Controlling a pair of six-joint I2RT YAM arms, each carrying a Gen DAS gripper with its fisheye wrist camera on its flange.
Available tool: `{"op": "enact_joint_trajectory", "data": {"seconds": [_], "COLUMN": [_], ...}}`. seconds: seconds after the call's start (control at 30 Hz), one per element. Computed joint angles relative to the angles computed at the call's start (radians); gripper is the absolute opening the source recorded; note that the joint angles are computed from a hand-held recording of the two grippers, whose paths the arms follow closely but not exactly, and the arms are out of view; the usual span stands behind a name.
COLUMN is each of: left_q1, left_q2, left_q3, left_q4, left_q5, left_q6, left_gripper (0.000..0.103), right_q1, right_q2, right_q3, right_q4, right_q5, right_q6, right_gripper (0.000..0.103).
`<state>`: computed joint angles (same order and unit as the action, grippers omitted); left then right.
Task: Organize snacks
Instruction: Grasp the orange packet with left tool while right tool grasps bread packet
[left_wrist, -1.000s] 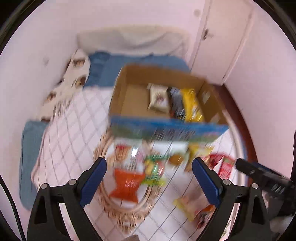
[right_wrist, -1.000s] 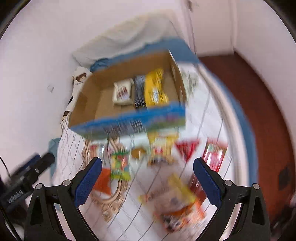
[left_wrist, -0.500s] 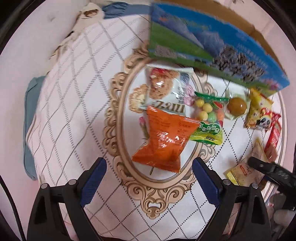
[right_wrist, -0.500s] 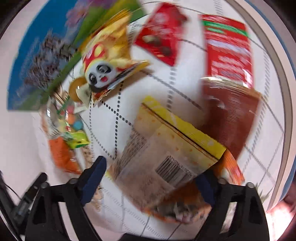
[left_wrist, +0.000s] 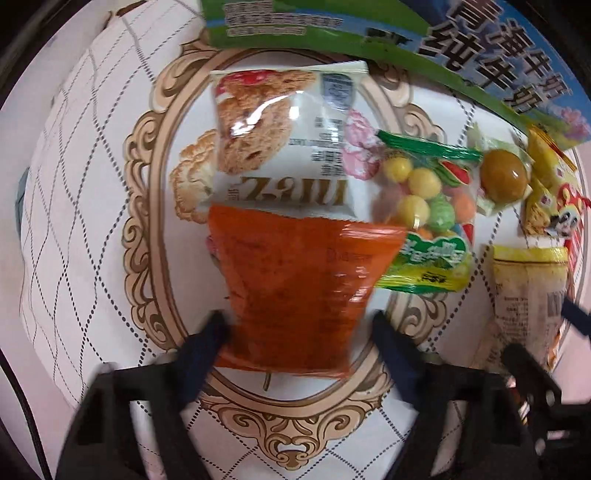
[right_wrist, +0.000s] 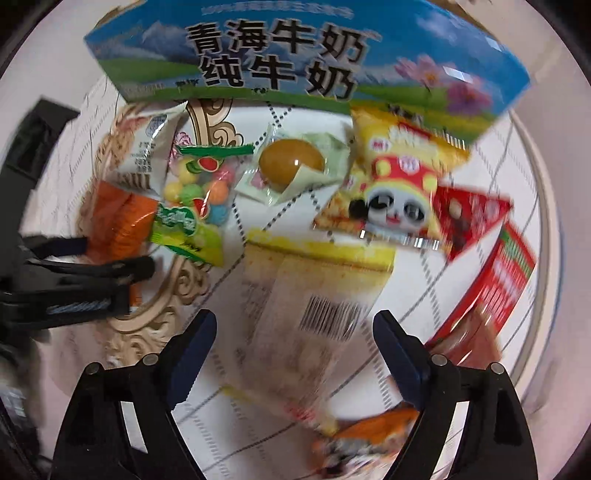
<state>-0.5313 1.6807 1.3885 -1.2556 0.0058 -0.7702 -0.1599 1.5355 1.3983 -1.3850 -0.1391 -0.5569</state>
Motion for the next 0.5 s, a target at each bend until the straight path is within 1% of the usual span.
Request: {"op": "enact_joint_trajectory", "data": {"seconds": [0.07,0.1,0.13,0.17,0.27,0.33,0.4,0.5], "left_q1": [0.005,0.007,0.005,0.002,-0.040,-0.081,-0.115,-0.147], "left_q2": [-0.042,-0.060,-0.080,-0.098,-0.167,-0.215,-0.246,-0.267], "left_q3": [-0.048,-0.063,-0.076,-0.087,-0.153,-0.207,-0.253,-0.329], "left_q4": [0.030,0.034,0.027,0.020,0.001,-0.007,0.005,0.057], "left_q5": [0.007,0.008,0.013,0.020,0.044,0.068,0.097,0.129], "left_q6": [-0.022,-0.028,-0.039,-0.046,-0.102,-0.154,-0.183,-0.212], "left_gripper": [0.057,0.055,0.055,0.055,0.055,0.055,0.055,0.060], "right_q1": [0.000,0.008,0.022,0.029,0.021,-0.002,-0.051,-0.115], "right_q2": [-0.029,-0.052,-0.075,-0.084,-0.122,-0.135,-0.179,-0.192], "right_q3": [-0.051,-0.093,-0.146,-0.176,-0.228,-0.236,-0.270,-0.310], "right_q4": [0.030,0.062,0.099,0.122,0.147,0.095,0.041,0.010], "right_q5": [0.006,0.021,0.044,0.054,0.046,0.007,-0.005,-0.016], "right_q6": [0.007,0.007,0.016,0.018,-0.017,-0.075,-0.160,-0.198], "right_gripper": [0.087,0.076,0.059,0.056,0.056,0.055,0.055,0.056]}}
